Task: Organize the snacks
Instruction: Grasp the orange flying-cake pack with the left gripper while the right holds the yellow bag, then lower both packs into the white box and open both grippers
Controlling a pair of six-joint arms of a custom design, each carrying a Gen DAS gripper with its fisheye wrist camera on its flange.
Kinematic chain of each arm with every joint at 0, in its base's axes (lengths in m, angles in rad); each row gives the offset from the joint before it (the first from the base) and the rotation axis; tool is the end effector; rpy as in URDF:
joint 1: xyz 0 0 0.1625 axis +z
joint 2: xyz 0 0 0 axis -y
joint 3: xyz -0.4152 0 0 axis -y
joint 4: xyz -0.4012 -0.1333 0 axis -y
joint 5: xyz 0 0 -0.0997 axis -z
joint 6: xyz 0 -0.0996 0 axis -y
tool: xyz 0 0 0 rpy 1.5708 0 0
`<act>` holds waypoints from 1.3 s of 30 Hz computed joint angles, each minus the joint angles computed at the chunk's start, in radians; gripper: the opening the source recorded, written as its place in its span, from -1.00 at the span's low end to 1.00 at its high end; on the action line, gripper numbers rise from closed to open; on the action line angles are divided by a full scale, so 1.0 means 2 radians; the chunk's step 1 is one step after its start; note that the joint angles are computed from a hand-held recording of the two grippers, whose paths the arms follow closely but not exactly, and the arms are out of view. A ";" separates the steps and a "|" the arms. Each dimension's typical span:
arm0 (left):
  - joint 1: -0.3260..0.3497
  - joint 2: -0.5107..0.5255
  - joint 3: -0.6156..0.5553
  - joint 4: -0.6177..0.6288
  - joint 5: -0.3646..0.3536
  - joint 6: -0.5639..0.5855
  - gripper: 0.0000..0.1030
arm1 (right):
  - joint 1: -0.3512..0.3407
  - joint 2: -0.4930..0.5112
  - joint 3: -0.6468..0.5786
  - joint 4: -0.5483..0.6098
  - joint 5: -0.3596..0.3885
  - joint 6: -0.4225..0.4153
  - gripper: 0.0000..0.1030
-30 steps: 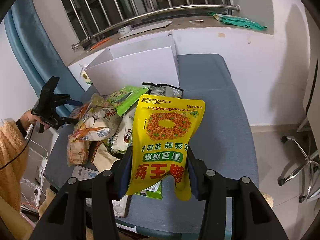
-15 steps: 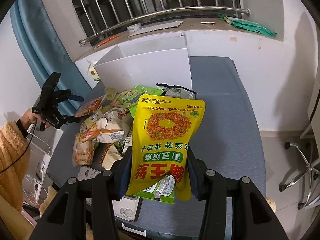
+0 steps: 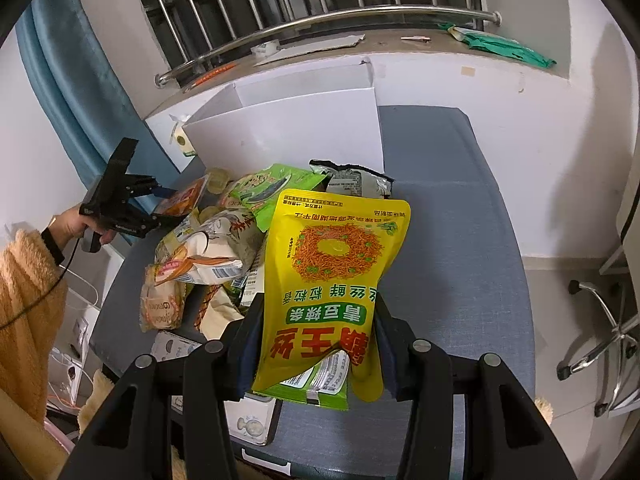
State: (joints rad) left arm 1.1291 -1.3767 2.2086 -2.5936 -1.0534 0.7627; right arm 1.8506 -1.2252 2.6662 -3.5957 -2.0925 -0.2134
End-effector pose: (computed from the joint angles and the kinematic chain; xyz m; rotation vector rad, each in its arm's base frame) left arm -0.0336 -0.4980 0.2073 1.4177 2.1787 -0.1357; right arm 0.1697 -0.2877 0.1382 0.4217 -2.5085 0.7841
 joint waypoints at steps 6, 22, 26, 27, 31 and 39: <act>-0.055 -0.080 0.079 -0.114 -0.028 -0.029 0.26 | 0.006 0.005 -0.020 -0.007 0.006 -0.008 0.03; -0.125 0.091 -0.099 -0.189 0.077 -0.338 0.30 | 0.034 0.135 -0.322 0.122 -0.033 -0.049 0.05; -0.100 0.138 -0.145 -0.166 0.070 -0.349 0.56 | 0.014 0.159 -0.378 0.166 -0.037 -0.040 0.38; -0.094 0.145 -0.156 -0.156 0.064 -0.350 0.87 | 0.012 0.165 -0.387 0.160 -0.043 -0.046 0.73; -0.089 0.157 -0.160 -0.156 0.084 -0.352 1.00 | 0.005 0.155 -0.377 0.128 -0.028 -0.041 1.00; -0.117 0.123 -0.101 -0.212 0.092 -0.291 1.00 | 0.013 0.123 -0.331 0.096 0.011 -0.083 1.00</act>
State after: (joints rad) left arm 0.8946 -1.1309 2.0057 -3.0175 -0.8696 0.1802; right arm 1.8760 -0.9796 2.0042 -3.4046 -2.0701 -0.3795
